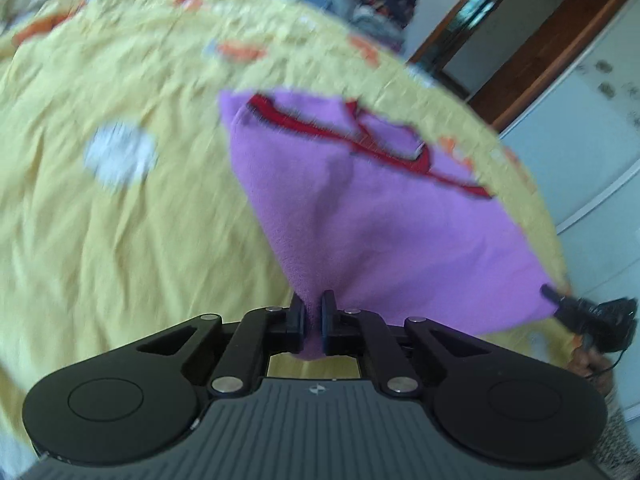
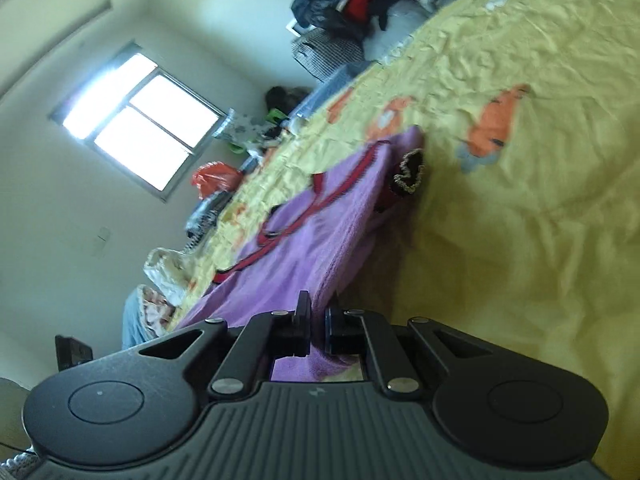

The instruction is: Fold small clothes

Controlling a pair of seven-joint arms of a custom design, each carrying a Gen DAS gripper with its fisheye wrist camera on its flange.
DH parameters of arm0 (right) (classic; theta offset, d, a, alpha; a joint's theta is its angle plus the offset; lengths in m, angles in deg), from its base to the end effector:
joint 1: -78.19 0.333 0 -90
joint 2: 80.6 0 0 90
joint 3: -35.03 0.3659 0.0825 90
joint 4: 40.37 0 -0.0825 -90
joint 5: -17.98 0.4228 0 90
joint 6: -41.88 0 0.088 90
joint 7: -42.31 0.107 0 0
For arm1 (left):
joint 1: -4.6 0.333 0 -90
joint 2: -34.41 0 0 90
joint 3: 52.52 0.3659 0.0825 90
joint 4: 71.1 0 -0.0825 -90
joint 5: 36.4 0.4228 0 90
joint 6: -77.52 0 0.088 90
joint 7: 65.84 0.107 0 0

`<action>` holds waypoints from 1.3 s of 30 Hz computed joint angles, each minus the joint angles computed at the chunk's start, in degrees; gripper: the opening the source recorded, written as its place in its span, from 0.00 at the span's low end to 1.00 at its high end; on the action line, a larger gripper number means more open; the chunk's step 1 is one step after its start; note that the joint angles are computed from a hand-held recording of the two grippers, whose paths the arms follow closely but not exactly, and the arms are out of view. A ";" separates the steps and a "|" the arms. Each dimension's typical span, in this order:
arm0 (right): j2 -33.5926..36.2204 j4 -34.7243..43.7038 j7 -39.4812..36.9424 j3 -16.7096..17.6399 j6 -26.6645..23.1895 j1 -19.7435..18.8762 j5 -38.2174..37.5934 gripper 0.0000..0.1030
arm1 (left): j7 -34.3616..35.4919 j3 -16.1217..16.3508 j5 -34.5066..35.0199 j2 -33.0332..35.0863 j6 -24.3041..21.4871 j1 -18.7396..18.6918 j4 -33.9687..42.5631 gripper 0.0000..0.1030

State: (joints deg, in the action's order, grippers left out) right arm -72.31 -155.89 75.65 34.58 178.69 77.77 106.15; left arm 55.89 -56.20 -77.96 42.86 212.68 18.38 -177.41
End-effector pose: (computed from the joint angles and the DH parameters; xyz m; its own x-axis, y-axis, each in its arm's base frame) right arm 0.6464 -0.0006 0.4393 0.1708 -0.6298 -0.7577 -0.7786 0.3851 -0.4955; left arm 0.6656 0.1120 0.5143 -0.0591 -0.9044 0.4226 -0.8639 -0.1657 -0.4756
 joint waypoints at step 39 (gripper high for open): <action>16.51 21.27 35.17 3.26 32.37 10.89 -56.61 0.33 | -9.96 -0.24 11.50 18.01 14.31 -7.12 19.49 0.62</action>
State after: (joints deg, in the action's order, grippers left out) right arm -55.79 -134.63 110.82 37.84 211.05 88.66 49.54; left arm 45.93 -56.44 -66.45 60.88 226.99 11.26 -157.92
